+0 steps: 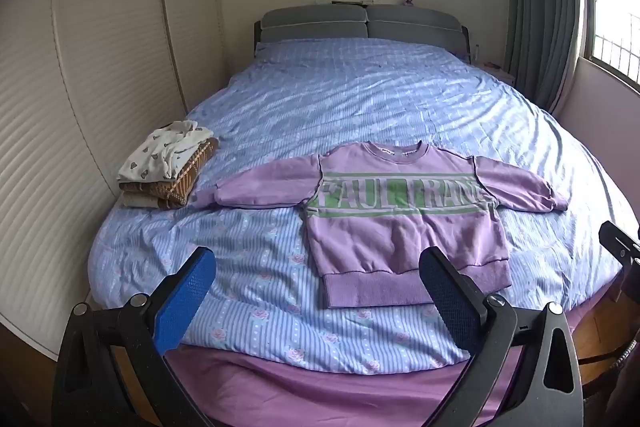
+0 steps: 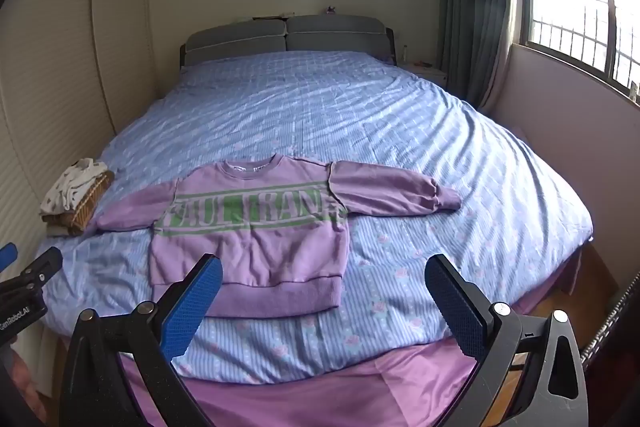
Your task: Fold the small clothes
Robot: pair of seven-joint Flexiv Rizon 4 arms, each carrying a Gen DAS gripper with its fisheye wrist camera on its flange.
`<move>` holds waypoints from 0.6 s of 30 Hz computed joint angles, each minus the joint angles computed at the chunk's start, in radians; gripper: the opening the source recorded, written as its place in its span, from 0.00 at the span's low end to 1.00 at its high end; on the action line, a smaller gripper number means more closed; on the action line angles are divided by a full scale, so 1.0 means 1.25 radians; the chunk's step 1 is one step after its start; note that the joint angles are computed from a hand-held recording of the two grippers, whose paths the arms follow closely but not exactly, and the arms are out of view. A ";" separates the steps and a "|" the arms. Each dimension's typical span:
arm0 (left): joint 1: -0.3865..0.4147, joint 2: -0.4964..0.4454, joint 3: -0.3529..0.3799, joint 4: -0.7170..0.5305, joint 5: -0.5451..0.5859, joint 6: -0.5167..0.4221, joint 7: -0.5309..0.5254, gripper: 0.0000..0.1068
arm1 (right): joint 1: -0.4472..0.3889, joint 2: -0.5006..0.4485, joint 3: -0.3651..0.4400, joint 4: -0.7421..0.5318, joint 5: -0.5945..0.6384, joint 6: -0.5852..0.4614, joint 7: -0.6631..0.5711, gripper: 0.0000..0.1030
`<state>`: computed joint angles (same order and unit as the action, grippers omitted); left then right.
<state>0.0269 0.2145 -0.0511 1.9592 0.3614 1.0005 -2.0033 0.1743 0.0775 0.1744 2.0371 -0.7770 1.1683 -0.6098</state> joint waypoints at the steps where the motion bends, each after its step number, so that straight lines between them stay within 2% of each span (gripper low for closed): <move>1: -0.001 -0.001 0.002 0.001 -0.006 0.001 0.004 0.96 | -0.001 0.000 0.000 0.001 -0.002 0.002 0.002 0.99; 5: 0.000 -0.005 0.009 0.001 -0.020 0.006 0.014 0.96 | -0.004 0.003 0.000 0.001 -0.009 0.002 0.010 0.99; 7: 0.006 0.007 -0.009 -0.012 0.017 -0.007 -0.007 0.96 | -0.006 0.004 0.001 0.001 -0.020 -0.001 0.021 0.99; 15: 0.005 0.020 -0.001 -0.009 -0.006 -0.008 0.019 0.96 | -0.024 0.018 -0.001 0.024 -0.047 0.030 0.049 0.99; 18: 0.010 0.029 -0.002 0.018 0.006 0.012 0.001 0.96 | -0.026 0.020 0.000 0.022 -0.045 0.030 0.046 0.99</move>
<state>0.0396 0.2513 -0.0535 1.9812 0.3691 1.0159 -2.0018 0.1419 0.1020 0.1748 2.0647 -0.8338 1.2059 -0.5519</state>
